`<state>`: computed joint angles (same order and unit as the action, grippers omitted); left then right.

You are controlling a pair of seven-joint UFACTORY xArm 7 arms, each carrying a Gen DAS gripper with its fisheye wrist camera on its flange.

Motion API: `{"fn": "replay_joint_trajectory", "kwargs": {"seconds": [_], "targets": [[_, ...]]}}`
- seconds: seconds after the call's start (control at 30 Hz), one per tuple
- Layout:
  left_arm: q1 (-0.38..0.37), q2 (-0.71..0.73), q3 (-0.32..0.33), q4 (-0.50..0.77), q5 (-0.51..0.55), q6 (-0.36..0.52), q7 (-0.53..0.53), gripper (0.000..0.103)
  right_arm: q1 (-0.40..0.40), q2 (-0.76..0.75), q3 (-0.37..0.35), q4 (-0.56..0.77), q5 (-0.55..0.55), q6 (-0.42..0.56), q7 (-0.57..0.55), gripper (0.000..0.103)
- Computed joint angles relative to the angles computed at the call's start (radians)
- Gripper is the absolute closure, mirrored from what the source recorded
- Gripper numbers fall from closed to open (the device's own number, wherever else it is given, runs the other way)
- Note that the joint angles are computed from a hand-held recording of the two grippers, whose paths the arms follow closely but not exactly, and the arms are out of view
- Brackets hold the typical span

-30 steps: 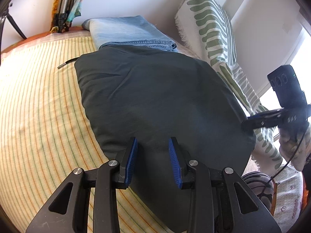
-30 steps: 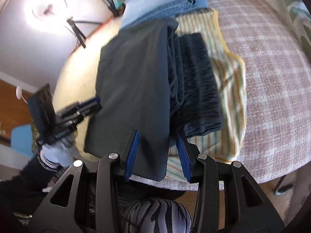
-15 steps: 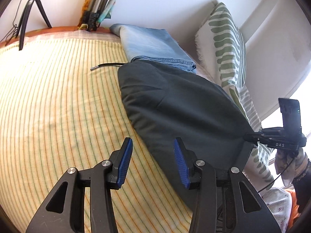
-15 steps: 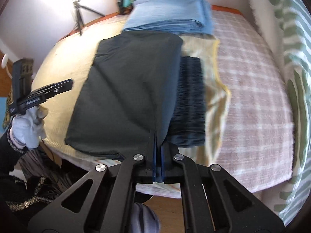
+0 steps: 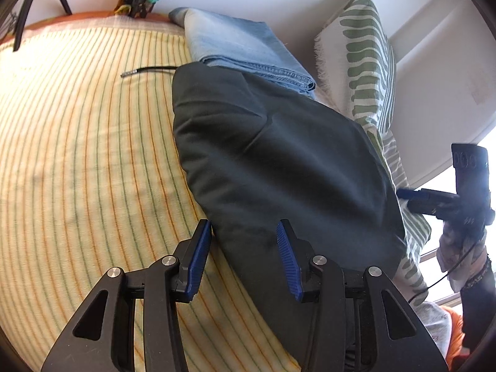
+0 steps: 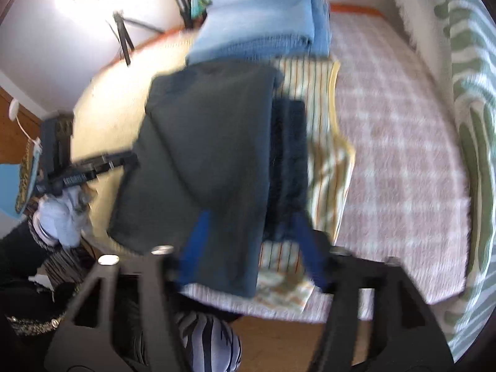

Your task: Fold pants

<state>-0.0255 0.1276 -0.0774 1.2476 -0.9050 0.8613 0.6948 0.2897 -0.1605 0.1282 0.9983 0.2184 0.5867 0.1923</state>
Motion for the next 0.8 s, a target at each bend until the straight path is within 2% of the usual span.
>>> {"fn": "replay_joint_trajectory", "kwargs": {"seconds": [0.1,0.23,0.5,0.63,0.67,0.8], "targets": [[0.005,0.018,0.0,0.017,-0.007,0.014,-0.013,0.061,0.002,0.057,-0.04,0.042,0.129,-0.022,-0.106,0.022],[0.008,0.035,-0.005,0.038,-0.004,0.016,-0.031,0.061,-0.025,0.156,-0.046,0.107,0.276,-0.036,-0.228,0.022],[0.02,0.08,-0.02,0.092,-0.007,0.032,-0.063,0.061,-0.102,0.322,0.013,0.226,0.458,-0.024,-0.434,0.022],[0.029,0.096,-0.026,0.109,-0.021,0.041,-0.073,0.061,-0.13,0.349,0.048,0.231,0.558,-0.065,-0.529,0.022],[0.032,0.099,-0.027,0.112,-0.026,0.045,-0.077,0.061,-0.132,0.348,0.056,0.229,0.58,-0.074,-0.553,0.024],[0.035,0.097,-0.032,0.107,-0.032,0.041,-0.069,0.064,-0.114,0.335,0.058,0.22,0.542,-0.118,-0.553,0.042]]}}
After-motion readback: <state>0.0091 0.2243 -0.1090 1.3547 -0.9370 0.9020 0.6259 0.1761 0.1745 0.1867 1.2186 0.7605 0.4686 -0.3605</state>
